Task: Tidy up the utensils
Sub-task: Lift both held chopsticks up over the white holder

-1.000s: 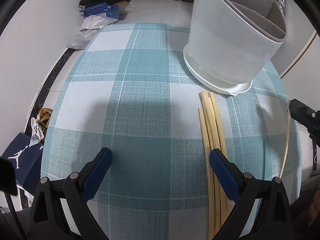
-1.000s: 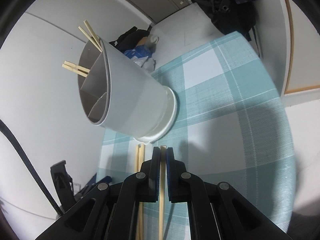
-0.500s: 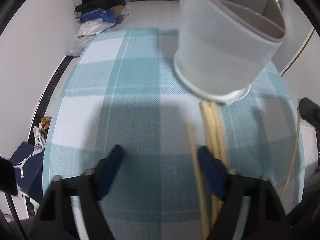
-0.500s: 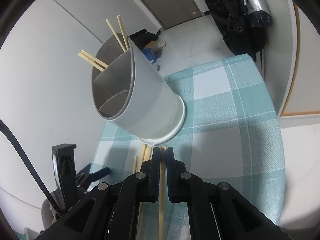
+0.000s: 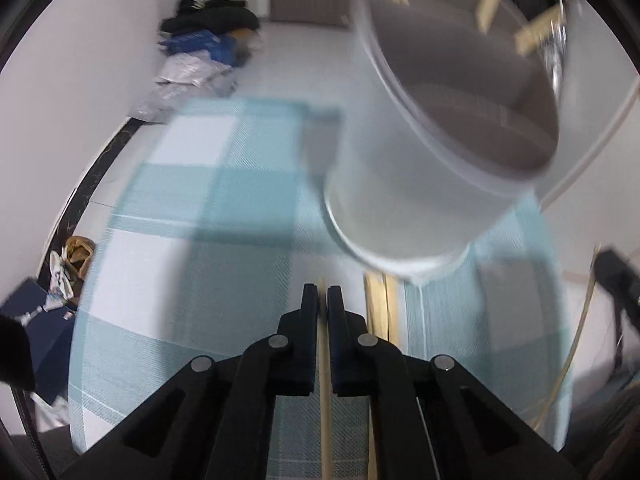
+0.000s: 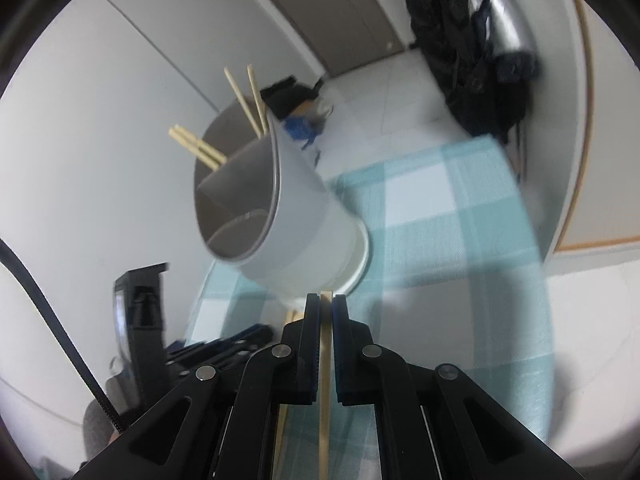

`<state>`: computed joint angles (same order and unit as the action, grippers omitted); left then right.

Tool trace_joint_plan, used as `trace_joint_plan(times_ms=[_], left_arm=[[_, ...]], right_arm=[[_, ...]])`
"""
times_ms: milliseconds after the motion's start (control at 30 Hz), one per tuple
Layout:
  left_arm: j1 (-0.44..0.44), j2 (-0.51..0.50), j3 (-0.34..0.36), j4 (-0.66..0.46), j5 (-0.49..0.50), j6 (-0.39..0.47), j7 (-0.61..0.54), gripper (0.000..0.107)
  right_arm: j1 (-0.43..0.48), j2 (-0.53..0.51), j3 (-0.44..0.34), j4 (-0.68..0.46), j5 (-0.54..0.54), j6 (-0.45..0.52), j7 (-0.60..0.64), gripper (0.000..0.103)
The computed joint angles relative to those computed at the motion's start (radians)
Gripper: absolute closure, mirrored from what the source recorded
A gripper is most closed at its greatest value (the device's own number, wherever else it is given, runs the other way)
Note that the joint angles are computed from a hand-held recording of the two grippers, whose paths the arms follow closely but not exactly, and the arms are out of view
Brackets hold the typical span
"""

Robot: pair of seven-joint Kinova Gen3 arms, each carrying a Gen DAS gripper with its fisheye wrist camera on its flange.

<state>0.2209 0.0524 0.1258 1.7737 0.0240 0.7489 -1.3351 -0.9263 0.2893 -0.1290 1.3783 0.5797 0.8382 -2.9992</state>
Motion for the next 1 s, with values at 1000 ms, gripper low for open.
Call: trace_joint_plan(times_ms=[1000], left_arm=[[0.014,-0.319,-0.051,0.111,0.173,-0.208,-0.236,0.107]], right_arm=[[-0.195,0.006,-0.03,-0.05,0.468,0.161,-0.114,0.099]])
